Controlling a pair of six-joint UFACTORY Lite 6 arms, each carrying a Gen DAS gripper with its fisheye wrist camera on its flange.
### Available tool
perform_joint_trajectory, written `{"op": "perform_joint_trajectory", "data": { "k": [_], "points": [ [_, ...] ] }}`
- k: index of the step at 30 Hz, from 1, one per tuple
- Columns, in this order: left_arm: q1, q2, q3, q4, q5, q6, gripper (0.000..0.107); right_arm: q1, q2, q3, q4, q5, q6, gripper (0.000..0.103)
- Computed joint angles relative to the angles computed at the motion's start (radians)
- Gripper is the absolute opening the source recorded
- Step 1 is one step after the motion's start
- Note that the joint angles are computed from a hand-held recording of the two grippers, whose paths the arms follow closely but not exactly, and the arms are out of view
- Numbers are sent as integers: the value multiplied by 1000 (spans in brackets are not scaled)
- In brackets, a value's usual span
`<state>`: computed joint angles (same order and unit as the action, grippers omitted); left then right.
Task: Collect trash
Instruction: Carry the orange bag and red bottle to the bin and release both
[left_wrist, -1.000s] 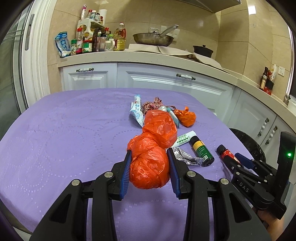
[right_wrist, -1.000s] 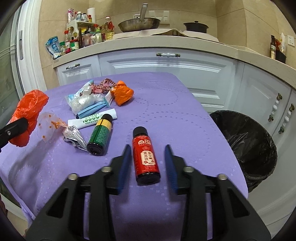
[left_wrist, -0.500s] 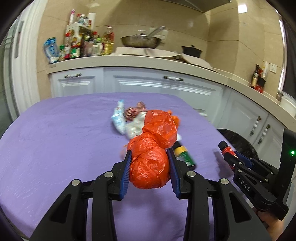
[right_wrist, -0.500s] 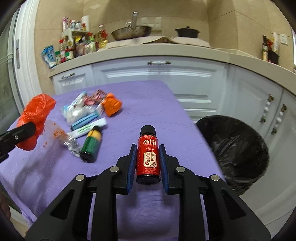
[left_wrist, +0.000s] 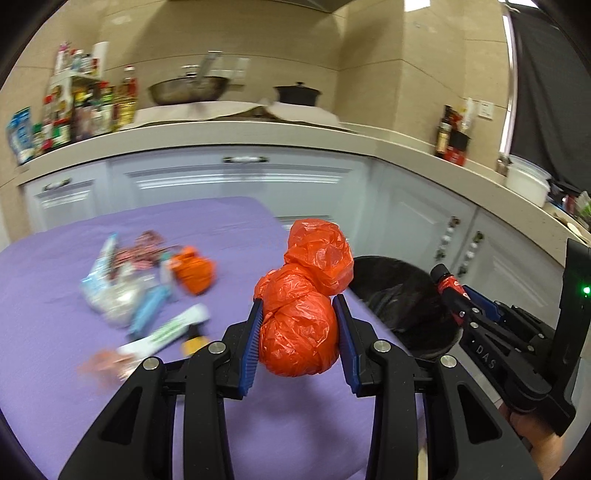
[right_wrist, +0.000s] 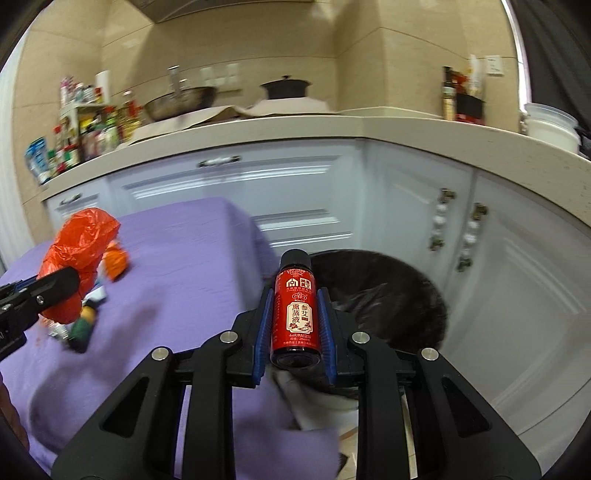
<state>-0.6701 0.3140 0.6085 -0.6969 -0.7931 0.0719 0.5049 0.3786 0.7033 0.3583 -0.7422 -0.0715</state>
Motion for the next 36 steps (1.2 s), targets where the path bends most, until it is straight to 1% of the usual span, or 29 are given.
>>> {"op": "perform_joint_trajectory", "data": {
  "k": [4,9,11,16,18,20,21,24,28,32,36],
  "points": [
    [6,158,221,38,92,12,38,-107,63,57,-76,-5,29,23],
    [2,367,501,-26,188,132,38,-195,161,156,-130,7,53,23],
    [9,430,589,-51,228,173,38,-221,194,190,-142,9,55,23],
    [21,529,750,-127,310,277,38,-273,285,296,-170,33,69,23],
    [23,562,805,-156,332,315,40,-281,315,337,-166,46,70,28],
    [27,591,847,-205,343,364,44,-287,341,363,-161,44,77,49],
    [32,600,859,-206,350,365,46,-285,343,362,-149,33,69,50],
    [40,599,855,-205,349,351,56,-275,348,364,-118,30,39,50],
    [42,570,815,-188,331,341,60,-263,325,342,-105,26,29,50],
    [50,501,715,-144,304,284,60,-237,276,294,-99,16,37,50],
    [61,392,538,-102,247,218,60,-181,211,234,-97,10,59,50]
  ]
}}
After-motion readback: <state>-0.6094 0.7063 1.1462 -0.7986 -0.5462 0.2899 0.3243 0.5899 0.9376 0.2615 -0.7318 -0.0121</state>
